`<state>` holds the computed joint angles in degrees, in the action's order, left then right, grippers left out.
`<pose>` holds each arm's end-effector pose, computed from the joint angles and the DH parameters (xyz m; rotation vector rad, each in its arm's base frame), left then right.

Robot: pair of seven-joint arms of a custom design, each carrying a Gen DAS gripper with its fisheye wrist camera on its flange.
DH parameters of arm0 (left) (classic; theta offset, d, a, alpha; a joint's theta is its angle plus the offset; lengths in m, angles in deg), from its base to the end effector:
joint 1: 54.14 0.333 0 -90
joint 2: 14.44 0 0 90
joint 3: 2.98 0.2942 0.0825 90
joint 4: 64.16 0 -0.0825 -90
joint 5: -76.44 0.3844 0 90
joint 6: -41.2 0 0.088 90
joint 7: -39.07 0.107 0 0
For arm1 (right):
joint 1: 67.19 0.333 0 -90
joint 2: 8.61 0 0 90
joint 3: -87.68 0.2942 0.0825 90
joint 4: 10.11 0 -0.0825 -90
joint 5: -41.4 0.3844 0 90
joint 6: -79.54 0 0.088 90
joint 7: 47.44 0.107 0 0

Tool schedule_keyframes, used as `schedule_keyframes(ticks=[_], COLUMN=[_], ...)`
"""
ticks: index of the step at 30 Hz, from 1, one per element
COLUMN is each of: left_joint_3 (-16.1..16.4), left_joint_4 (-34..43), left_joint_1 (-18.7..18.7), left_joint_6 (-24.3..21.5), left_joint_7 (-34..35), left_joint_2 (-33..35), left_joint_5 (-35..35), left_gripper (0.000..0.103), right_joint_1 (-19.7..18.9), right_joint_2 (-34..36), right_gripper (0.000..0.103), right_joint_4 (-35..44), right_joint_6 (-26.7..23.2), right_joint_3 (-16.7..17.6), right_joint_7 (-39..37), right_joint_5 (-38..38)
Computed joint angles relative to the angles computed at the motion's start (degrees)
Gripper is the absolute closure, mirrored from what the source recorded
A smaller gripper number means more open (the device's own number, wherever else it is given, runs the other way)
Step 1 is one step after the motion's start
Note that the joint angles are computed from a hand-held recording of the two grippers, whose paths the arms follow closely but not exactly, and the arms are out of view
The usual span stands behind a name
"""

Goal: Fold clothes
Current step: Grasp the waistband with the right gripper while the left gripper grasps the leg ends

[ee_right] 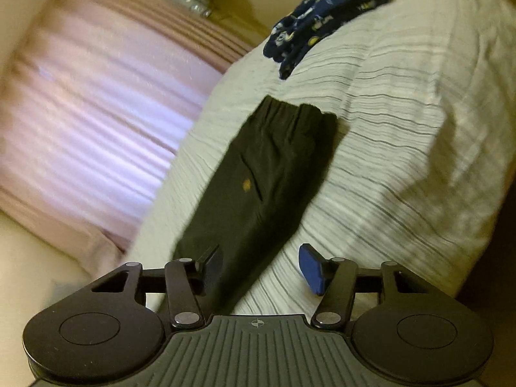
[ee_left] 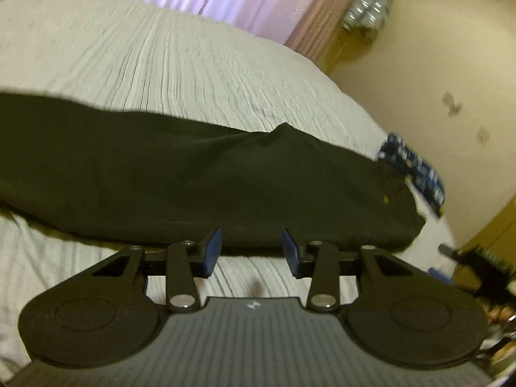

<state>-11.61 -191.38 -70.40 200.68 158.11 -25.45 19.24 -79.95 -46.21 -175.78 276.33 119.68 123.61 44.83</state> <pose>0.4995 -0.1940 0.5056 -1.8139 2.0694 -1.3861 0.3631 0.1226 0.4536 -0.5264 1.9273 -0.2608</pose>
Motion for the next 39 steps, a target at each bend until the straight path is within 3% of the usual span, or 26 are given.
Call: schedule_keyframes(ticks=[4,7,11,12,13,14,17,19,22,24,26,27,30,32,35,37,39], left_joint_3=[0.65,0.31,0.23,0.14,0.13,0.19,0.41,0.91,1.59,2.41,2.95,3.17,3.61,3.56,2.66,2.23,1.99], left_joint_4=[2.29,2.48,2.16,2.11,2.03,1.93,1.53,1.13,1.08,1.03,0.55,0.29,0.04,0.29,0.95,1.14,1.24], left_joint_1=[1.34,2.41,3.27,3.40,3.49,3.54,3.74,3.70,4.06,4.57,5.11,5.44,6.55,7.28,8.18,8.59,8.91], left_joint_6=[-1.59,-1.28,-0.94,-0.67,-0.48,-0.40,-0.31,-0.55,-1.92,-3.86,-4.42,-4.65,-6.04,-6.87,-6.83,-6.88,-7.08], left_joint_7=[-1.34,-2.26,-3.29,-3.77,-4.01,-3.96,-4.02,-2.95,-3.95,-4.74,-4.68,-4.78,-5.58,-6.29,-7.83,-8.49,-9.04], left_joint_2=[2.64,3.19,3.27,3.33,3.34,3.29,2.84,2.37,2.47,2.41,2.21,2.14,2.57,3.39,4.71,5.09,5.33], left_joint_5=[-1.17,-0.02,0.06,0.31,0.34,0.09,-0.45,-2.35,-5.40,-9.41,-14.47,-16.80,-22.67,-26.15,-26.31,-25.31,-24.43], left_gripper=[0.067,0.066,0.066,0.066,0.066,0.066,0.066,0.066,0.063,0.062,0.058,0.058,0.058,0.058,0.059,0.059,0.060], right_joint_1=[-2.91,-2.82,-2.52,-2.31,-2.09,-1.87,-4.31,-3.91,1.25,2.70,1.59,1.84,8.25,12.38,13.01,10.33,10.16], right_joint_2=[8.75,14.10,17.63,17.94,18.22,18.50,14.71,12.60,14.69,15.17,12.90,12.47,13.46,14.54,12.96,12.51,11.90], right_gripper=[0.046,0.048,0.066,0.074,0.091,0.095,0.097,0.097,0.097,0.093,0.052,0.046,0.046,0.046,0.049,0.056,0.057], right_joint_4=[1.54,3.22,5.86,6.20,6.53,6.86,6.67,5.80,5.99,4.55,4.45,4.44,3.18,3.14,4.06,4.75,4.20], right_joint_6=[10.59,14.80,12.98,12.81,12.66,12.51,12.04,11.99,4.97,8.92,8.73,9.30,13.75,14.06,7.31,5.46,5.27], right_joint_3=[-0.32,-1.69,-2.45,-2.60,-2.76,-2.92,2.87,4.21,-1.05,-1.63,2.21,2.95,-2.86,-7.34,-6.42,-3.16,-3.20], right_joint_7=[-0.29,-2.51,-7.55,-8.98,-10.41,-11.84,-20.54,-23.11,-24.47,-21.77,-24.08,-25.11,-23.24,-21.92,-24.25,-25.06,-23.87], right_joint_5=[3.31,4.91,7.72,8.26,8.80,9.34,16.07,19.09,20.87,21.35,27.69,29.81,26.35,23.73,27.85,29.87,28.79])
